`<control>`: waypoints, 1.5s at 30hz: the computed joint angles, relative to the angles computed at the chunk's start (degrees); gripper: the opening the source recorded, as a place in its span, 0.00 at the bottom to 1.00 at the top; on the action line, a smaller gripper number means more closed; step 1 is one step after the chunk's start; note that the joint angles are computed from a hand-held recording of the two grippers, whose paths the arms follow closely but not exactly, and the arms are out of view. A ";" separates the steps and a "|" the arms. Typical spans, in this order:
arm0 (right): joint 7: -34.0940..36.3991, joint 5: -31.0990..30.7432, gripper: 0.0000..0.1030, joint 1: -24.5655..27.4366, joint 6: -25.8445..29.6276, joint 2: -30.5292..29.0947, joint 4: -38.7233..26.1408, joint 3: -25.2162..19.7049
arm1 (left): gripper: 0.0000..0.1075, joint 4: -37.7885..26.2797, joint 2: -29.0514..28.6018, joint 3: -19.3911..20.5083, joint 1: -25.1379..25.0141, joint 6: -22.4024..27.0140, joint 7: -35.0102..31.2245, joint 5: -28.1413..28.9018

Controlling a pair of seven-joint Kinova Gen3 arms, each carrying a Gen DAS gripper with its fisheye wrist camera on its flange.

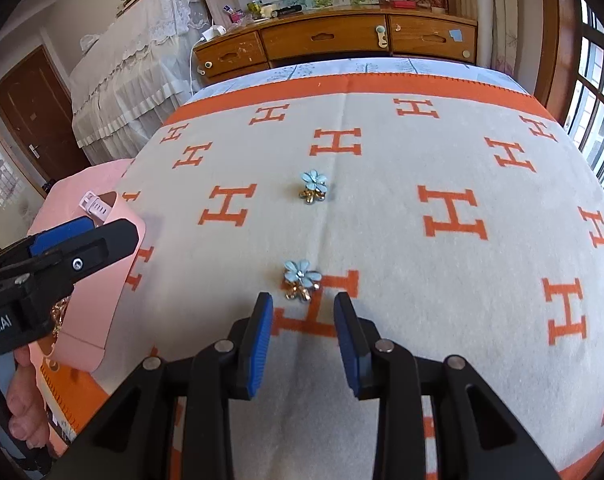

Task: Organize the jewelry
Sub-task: 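Move both tools to the blue flower brooches and grasp one with each tool, then carry the blue flower brooches into the pink box with both tools and release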

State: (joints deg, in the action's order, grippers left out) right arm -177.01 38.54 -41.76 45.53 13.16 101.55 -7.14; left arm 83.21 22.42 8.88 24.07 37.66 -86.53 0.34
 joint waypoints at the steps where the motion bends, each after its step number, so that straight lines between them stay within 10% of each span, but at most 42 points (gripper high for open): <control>1: 0.67 0.22 0.31 -0.15 0.81 0.60 -0.74 -0.05 | 0.76 -0.27 0.22 -0.03 0.04 0.05 0.02 -0.03; 8: 4.19 1.80 0.22 -2.58 7.49 4.22 -5.49 0.88 | 0.76 -2.29 1.52 -0.22 0.91 0.67 0.24 -0.68; 38: -2.98 3.46 0.19 6.97 -1.30 -6.45 7.21 -1.86 | 0.75 -19.35 16.36 -2.36 10.97 6.10 -0.54 -4.54; 45: -2.69 2.83 0.19 8.07 -3.40 -7.04 8.63 -2.05 | 0.41 -19.45 16.96 -2.74 12.23 4.69 0.21 -6.01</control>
